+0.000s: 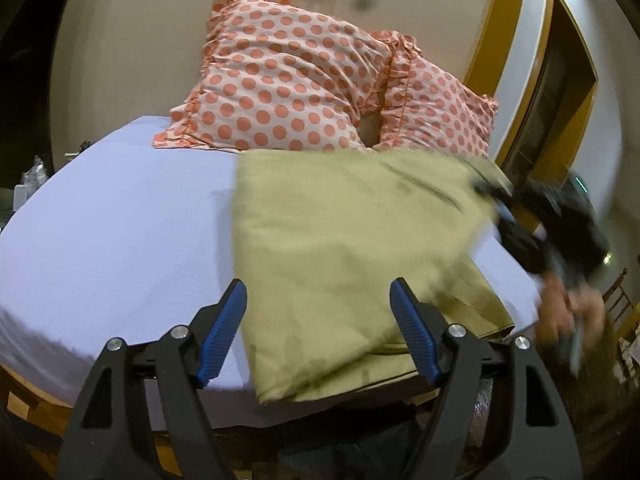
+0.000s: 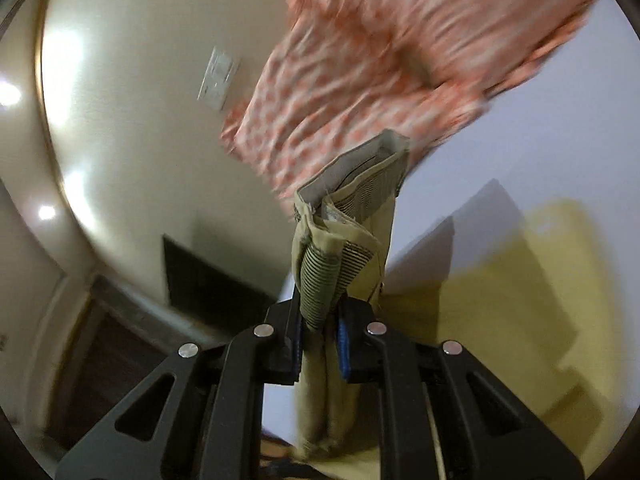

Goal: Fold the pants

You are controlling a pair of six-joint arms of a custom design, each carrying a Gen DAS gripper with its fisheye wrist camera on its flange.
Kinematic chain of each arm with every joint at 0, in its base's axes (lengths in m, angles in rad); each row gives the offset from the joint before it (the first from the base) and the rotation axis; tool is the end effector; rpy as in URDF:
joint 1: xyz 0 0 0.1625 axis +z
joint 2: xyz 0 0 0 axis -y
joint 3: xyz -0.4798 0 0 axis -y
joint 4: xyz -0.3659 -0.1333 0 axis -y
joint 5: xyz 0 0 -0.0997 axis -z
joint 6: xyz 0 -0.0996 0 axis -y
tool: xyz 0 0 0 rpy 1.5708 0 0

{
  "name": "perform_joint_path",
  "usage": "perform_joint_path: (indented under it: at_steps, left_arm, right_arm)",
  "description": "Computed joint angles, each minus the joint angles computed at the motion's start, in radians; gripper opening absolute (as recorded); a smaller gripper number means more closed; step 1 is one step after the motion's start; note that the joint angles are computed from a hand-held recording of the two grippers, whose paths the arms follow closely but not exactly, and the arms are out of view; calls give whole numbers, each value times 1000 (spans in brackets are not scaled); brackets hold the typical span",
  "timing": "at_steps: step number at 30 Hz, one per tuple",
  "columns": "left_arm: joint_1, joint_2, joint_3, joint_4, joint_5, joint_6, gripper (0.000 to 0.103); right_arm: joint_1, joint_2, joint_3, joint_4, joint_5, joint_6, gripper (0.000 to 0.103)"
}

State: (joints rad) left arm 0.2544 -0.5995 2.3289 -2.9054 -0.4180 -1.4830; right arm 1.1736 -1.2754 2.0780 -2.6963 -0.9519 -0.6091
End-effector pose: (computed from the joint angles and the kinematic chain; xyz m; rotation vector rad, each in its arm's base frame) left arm -0.3450 -0.3215 -0.0038 0.1036 2.2514 -1.3555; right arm -0.0227 -0.5481 0.3131 -0.4163 2.6135 -0.7845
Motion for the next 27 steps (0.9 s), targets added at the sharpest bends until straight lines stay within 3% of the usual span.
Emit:
perform_joint_path:
  at_steps: [4, 8, 10, 11, 12, 15, 19, 20, 22, 25, 27]
  left_arm:
    - [42, 33, -28, -147, -12, 175, 74]
    - [85, 46, -50, -240, -40, 295, 75]
    - [105, 36, -48, -242, -51, 299, 77]
    - [117, 30, -44, -256, -62, 313, 78]
    - [129, 22, -43, -252, -70, 315, 78]
    - [179, -8, -53, -223, -109, 354, 79]
    - [270, -35, -75, -264, -221, 454, 79]
    - [293, -39, -82, -275, -255, 479, 79]
    - [330, -44, -104, -252, -299, 495, 79]
    - [354, -41, -131, -210, -323, 501, 82]
    - [360, -35, -141, -221, -342, 523, 82]
  right_arm:
    - [-132, -66, 99, -121, -49, 59, 14]
    - [-139, -75, 103, -114, -211, -17, 28]
    - [-146, -96, 109, -143, -207, -40, 47]
    - [-151, -103, 113, -167, -198, -37, 76]
    - [-160, -107, 110, -214, -161, -26, 94]
    - [-134, -81, 43, -217, -170, -29, 94]
    - [-41, 18, -85, -176, -354, -2, 91]
    - [-26, 45, -121, -137, -384, 15, 84]
    - [-25, 65, -141, -94, -383, 17, 84]
    - [-23, 71, -124, -120, -371, -20, 82]
    - [-30, 72, -136, -36, -340, -53, 72]
